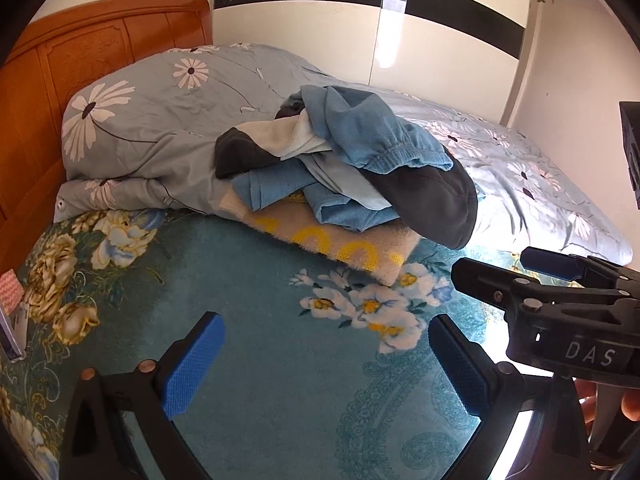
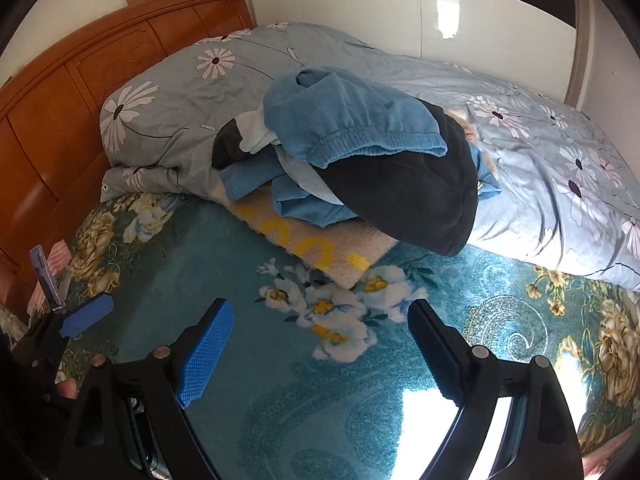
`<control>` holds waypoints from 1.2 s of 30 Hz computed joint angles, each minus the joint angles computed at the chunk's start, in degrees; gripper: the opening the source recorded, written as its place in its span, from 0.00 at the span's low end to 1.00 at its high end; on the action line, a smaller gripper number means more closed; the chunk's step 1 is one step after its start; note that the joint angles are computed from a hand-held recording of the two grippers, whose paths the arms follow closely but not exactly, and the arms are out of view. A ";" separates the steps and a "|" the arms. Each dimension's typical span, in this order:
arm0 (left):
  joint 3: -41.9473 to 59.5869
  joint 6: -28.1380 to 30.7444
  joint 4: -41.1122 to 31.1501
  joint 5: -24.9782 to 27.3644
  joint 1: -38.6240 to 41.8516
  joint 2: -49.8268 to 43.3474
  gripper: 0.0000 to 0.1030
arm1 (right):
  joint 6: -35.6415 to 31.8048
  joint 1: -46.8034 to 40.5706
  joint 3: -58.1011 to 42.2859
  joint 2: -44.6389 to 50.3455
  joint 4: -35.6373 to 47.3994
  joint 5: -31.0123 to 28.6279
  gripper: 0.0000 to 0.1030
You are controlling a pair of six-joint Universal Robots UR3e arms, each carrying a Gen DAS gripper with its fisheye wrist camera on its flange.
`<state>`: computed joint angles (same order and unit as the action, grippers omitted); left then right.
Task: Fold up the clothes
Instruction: 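Move both tools toward the clothes pile on the bed, then grasp the light-blue sweatpants cuff with the right gripper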
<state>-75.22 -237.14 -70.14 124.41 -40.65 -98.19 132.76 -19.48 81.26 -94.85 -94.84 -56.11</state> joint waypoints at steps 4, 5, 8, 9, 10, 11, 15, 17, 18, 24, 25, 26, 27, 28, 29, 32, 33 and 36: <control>-3.98 1.05 1.29 0.01 2.39 2.06 1.00 | 1.92 1.99 -0.97 2.85 -2.76 0.01 1.00; -5.28 1.40 2.03 -0.13 3.15 2.79 1.00 | 1.95 2.23 -1.21 3.45 -3.02 0.38 1.00; -9.42 3.52 5.12 -2.38 6.12 5.28 1.00 | 2.59 3.73 -2.93 6.00 -3.22 0.76 1.00; -10.90 3.87 6.45 -3.04 7.11 6.13 1.00 | 3.30 4.51 -2.68 6.55 -4.78 0.46 1.00; -12.39 4.03 7.83 -3.47 8.04 6.96 1.00 | 3.85 5.14 -2.61 7.08 -5.91 0.20 1.00; -13.31 3.98 8.50 -3.34 8.65 7.50 1.00 | 4.43 5.75 -2.65 7.78 -6.93 0.06 1.00; -15.20 5.19 9.40 -2.16 10.60 8.32 1.00 | 6.62 8.28 -4.37 11.42 -10.06 -1.08 1.00; -15.93 6.21 9.73 -2.36 11.90 8.61 1.00 | 7.63 9.38 -5.10 13.06 -11.92 -1.64 1.00; -16.67 6.75 10.43 -2.62 12.69 8.91 1.00 | 8.06 9.89 -5.69 14.00 -12.47 -1.84 1.00; -20.44 6.86 12.06 -3.09 16.93 10.33 1.00 | 10.62 12.03 -11.73 20.46 -13.95 -2.10 1.00; -21.30 7.13 12.92 -2.55 17.27 10.68 1.00 | 10.89 12.48 -13.02 21.60 -14.12 -2.37 1.00; -22.31 7.71 13.95 -2.71 17.97 11.21 1.00 | 11.13 12.94 -14.19 22.64 -14.47 -2.58 1.00; -23.42 8.56 15.29 -3.52 18.89 11.80 1.00 | 11.34 13.39 -15.48 23.74 -14.68 -2.75 1.00; -24.96 9.60 17.05 -4.98 20.16 12.73 1.00 | 11.40 13.79 -16.91 24.84 -14.44 -2.69 1.00; -26.00 10.19 18.05 -6.10 21.18 13.47 1.00 | 11.71 14.22 -18.50 26.05 -14.28 -2.82 1.00; -27.72 11.05 19.37 -8.06 23.32 14.43 1.00 | 13.15 15.52 -20.91 28.21 -16.28 -4.16 1.00; -28.20 11.21 19.76 -8.27 23.74 14.62 1.00 | 13.57 15.98 -21.86 28.90 -16.80 -4.78 1.00; -29.83 11.64 21.13 -8.70 24.84 15.58 1.00 | 15.56 16.86 -23.41 30.23 -20.84 -6.34 1.00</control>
<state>-105.05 -225.50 -49.01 115.71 -15.80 -82.61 148.32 -2.63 57.85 -64.62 -115.68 -62.45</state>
